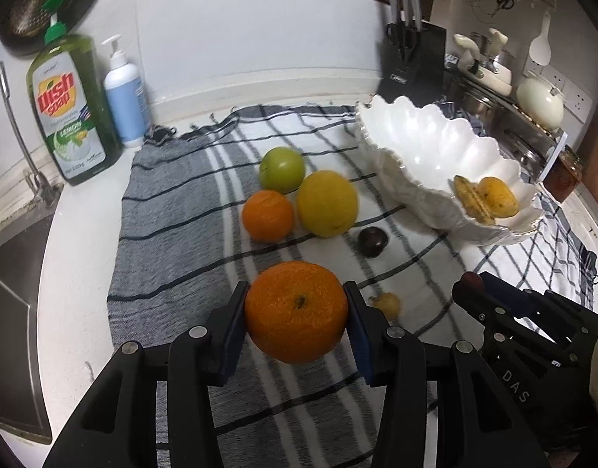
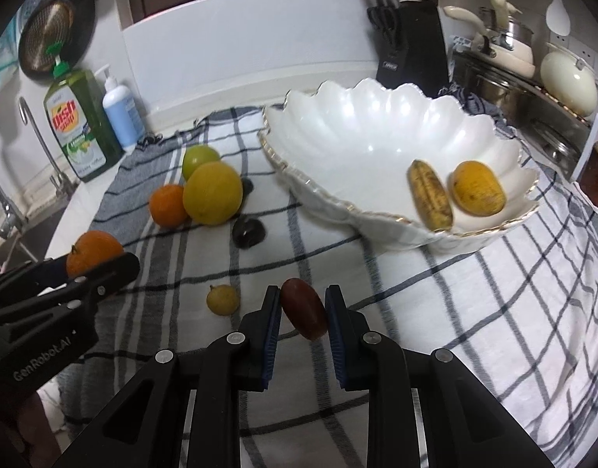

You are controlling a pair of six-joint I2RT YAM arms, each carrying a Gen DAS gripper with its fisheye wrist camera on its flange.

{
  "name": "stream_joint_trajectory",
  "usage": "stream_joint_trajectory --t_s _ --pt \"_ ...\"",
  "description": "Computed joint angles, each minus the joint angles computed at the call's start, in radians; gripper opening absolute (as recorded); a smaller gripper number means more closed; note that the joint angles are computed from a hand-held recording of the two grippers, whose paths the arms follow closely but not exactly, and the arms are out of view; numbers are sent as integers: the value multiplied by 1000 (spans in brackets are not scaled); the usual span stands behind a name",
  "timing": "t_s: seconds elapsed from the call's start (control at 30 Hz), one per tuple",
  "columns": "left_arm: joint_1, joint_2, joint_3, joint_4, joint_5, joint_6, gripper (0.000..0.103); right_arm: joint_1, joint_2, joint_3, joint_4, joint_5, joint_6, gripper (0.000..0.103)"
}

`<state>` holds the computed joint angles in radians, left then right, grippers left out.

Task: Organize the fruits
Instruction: 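Carry the orange toward the bowl while the right tool grasps the red date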

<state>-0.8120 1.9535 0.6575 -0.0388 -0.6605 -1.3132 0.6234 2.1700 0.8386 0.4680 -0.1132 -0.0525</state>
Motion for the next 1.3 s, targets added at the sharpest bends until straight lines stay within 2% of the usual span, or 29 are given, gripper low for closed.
stream_joint_trajectory --t_s 0.43,0.67,1.03,1.3 --pt "37 -8 153 -47 -15 172 46 -119 -110 -19 -15 -50 -2 25" --pt "74 19 258 -42 -1 285 46 -180 -125 29 -47 -66 -5 25" --pt "165 118 423 -10 75 447 46 -252 -46 205 -147 -94 -9 25" --pt "220 202 522 -11 128 506 46 -270 48 345 -225 -112 -12 25"
